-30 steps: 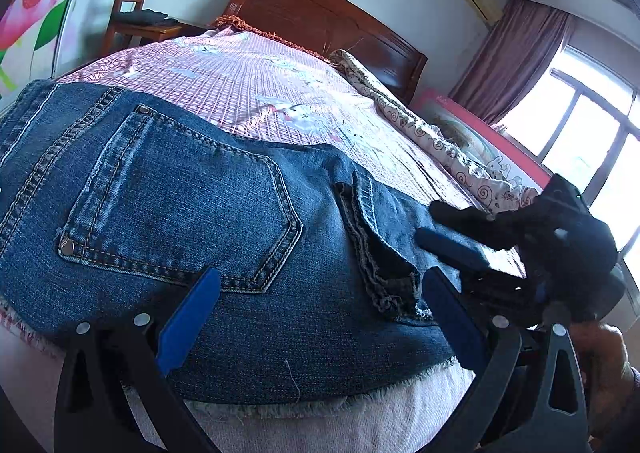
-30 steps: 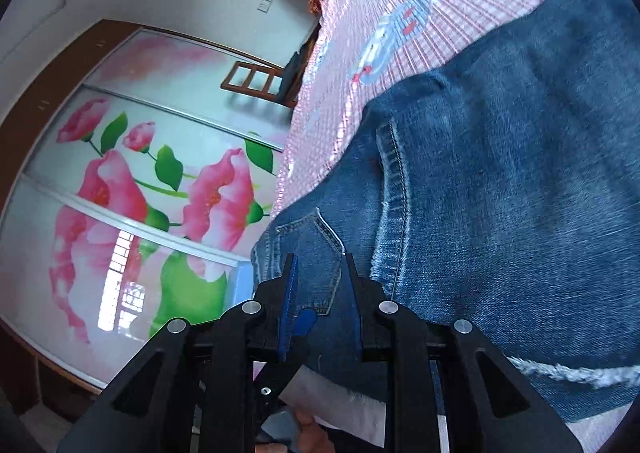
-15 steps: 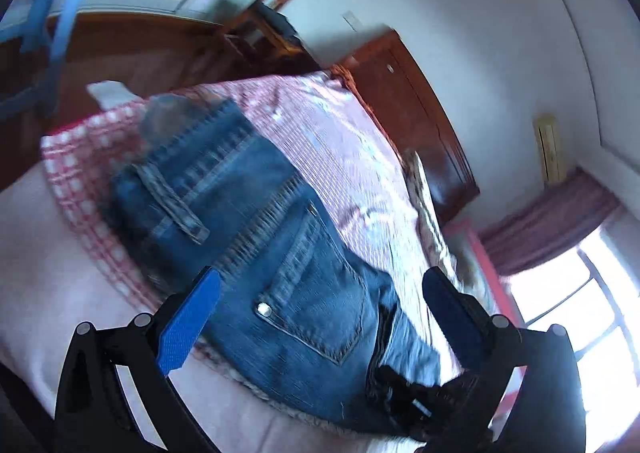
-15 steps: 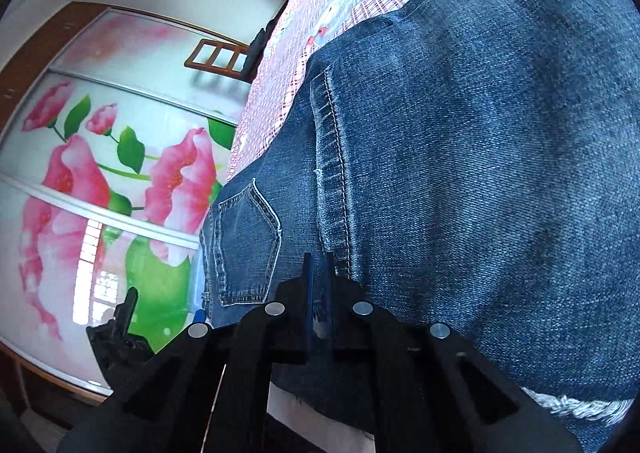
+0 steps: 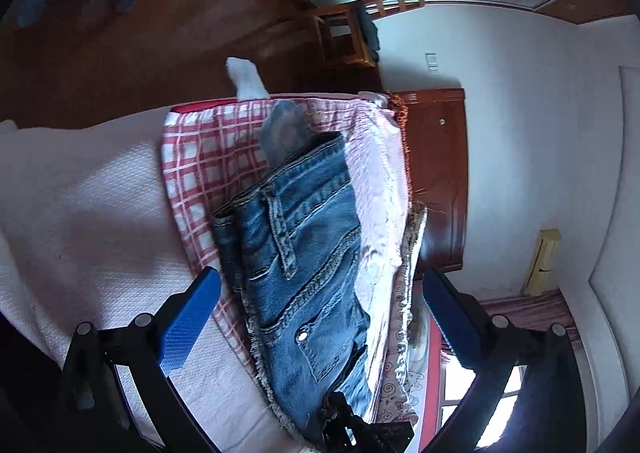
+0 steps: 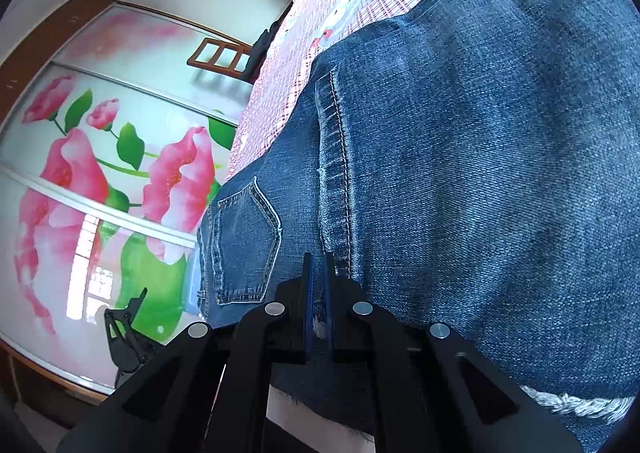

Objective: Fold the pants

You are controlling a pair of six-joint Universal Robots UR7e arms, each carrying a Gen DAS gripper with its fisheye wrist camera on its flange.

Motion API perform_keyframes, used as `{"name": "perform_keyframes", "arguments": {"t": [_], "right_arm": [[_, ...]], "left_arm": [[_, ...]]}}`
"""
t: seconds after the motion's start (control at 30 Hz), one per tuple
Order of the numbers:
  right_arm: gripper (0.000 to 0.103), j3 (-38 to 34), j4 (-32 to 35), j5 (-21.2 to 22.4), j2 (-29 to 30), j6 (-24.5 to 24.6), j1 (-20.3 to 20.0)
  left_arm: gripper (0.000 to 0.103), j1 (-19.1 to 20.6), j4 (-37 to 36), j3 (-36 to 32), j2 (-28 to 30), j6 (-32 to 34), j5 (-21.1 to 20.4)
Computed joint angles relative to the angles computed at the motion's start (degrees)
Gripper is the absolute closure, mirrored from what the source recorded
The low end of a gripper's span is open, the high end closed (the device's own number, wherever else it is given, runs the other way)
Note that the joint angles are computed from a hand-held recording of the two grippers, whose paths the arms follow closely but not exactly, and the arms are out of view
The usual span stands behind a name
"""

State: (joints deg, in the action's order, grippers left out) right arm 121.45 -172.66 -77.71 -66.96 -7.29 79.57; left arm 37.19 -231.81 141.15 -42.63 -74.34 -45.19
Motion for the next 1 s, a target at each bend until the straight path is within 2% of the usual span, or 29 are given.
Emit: {"name": "perform_keyframes", "arguments": {"t": [0.1,0.23,0.27,0.37,0.43,0.53,0.6,0.77,0.87,0.93,1.0], "right_arm": [[0.101,0.0,0.1,-0.1,-0.1,0.2,0.1],[0.101,0.1,-0.1,-0.1,-0.1,0.1,0.2],[0.101,0.1,-0.2,-0.1,0.0,0.1,0.2],[0.101,0.3,-0.9,-0.1,0.2,0.1,0.3],[0.101,0.4,-1.1,0.0,0.2,-0.1,0.2],[0.101,0.5,-1.1,0.3,0.3,0.0,0.0],[0.101,0.5,-1.4,0.2,0.4,-0.1,0.0],[0.101,0.8,-2.1,0.3,0.5,-0.2,-0.1],[0.101,0.9,-2.2,0.4,0.4,-0.3,-0.1],[0.101,0.9,-2.2,0.5,0.4,-0.2,-0.2],[0.101,1.1,-2.3,0.8,0.4,-0.2,-0.3]], "left_arm": [[0.002,0.9,4.6,-0.7,-1.3,-2.0,-0.6],[0.002,2.6,5.4,-1.3,-2.6,-4.0,-3.2],[0.002,2.9,3.5,-1.2,-2.4,-3.4,-3.9],[0.002,3.8,6.6,-2.0,-3.6,-2.4,-4.3],[0.002,5.1,4.7,-2.6,-2.6,-2.0,-5.6],[0.002,5.2,7.2,-3.4,-3.2,-1.3,-5.7],[0.002,6.1,11.7,-4.2,-4.8,-1.2,-6.6],[0.002,7.9,18.4,-6.3,-6.9,-7.5,-7.6],[0.002,8.1,16.6,-6.9,-5.8,-9.2,-6.7],[0.008,7.3,19.6,-7.1,-6.1,-10.1,-5.3],[0.035,6.3,24.4,-6.3,-7.2,-13.2,-3.5]]}}
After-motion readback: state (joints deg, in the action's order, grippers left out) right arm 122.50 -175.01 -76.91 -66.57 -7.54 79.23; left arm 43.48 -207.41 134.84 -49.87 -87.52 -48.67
